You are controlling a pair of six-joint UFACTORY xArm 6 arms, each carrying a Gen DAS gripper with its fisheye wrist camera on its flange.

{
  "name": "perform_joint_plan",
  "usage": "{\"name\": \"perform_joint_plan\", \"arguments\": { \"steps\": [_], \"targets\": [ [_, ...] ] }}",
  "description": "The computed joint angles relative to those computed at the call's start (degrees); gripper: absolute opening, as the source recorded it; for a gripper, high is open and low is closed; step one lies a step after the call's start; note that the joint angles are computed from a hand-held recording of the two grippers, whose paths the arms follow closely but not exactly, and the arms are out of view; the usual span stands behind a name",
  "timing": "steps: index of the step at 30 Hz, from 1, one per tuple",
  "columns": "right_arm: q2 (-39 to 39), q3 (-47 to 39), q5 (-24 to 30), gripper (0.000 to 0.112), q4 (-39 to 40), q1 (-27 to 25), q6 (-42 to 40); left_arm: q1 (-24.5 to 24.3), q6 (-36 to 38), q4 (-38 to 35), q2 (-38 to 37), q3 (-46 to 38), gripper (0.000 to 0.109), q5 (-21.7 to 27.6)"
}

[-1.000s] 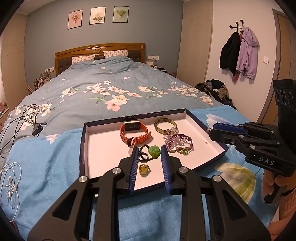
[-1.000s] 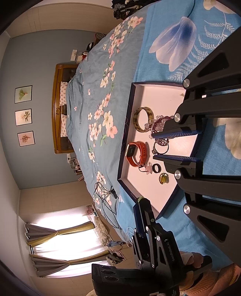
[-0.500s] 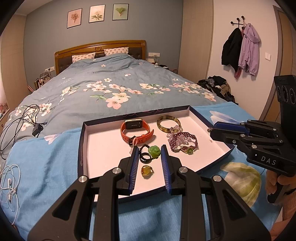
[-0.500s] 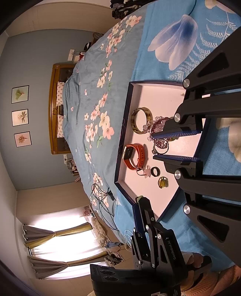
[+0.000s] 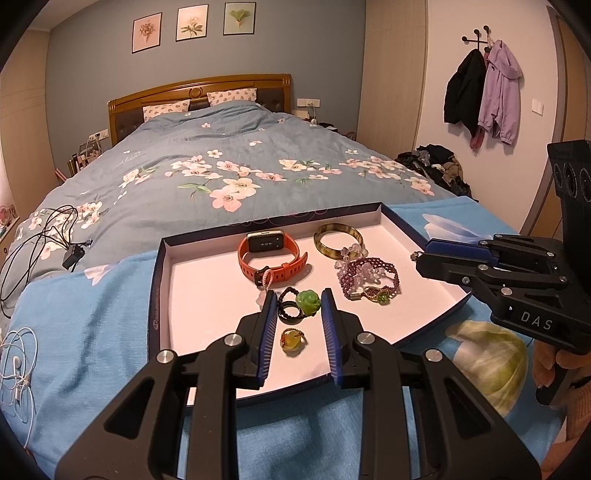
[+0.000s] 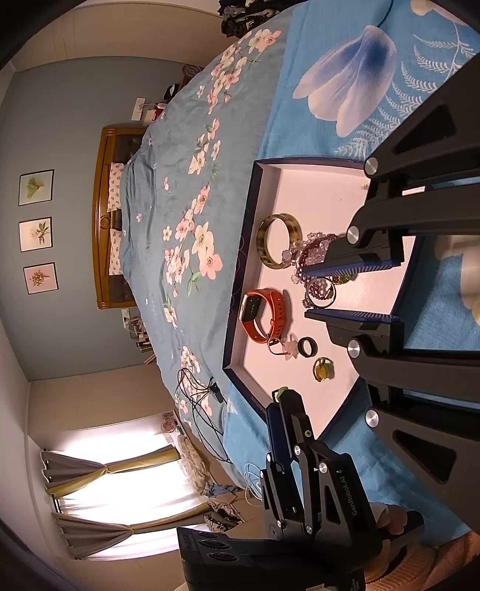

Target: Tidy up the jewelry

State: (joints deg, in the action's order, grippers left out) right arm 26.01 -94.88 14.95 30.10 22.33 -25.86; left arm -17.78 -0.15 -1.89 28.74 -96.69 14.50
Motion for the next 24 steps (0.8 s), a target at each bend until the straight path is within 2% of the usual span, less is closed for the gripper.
{"name": "perform_joint_plan", "arguments": {
  "steps": [10, 24],
  "targets": [
    [-0.09, 0.09, 0.09, 0.016, 0.23, -0.19, -0.34, 0.06, -0.27, 0.04, 0.79, -1.03, 0.024, 1.06],
    [3.16, -3.56, 1.99, 0.016, -3.75, -0.23, 3.8, 0.36, -0.4, -0.62, 3.53, -5.04, 0.024, 4.43]
  ]
}}
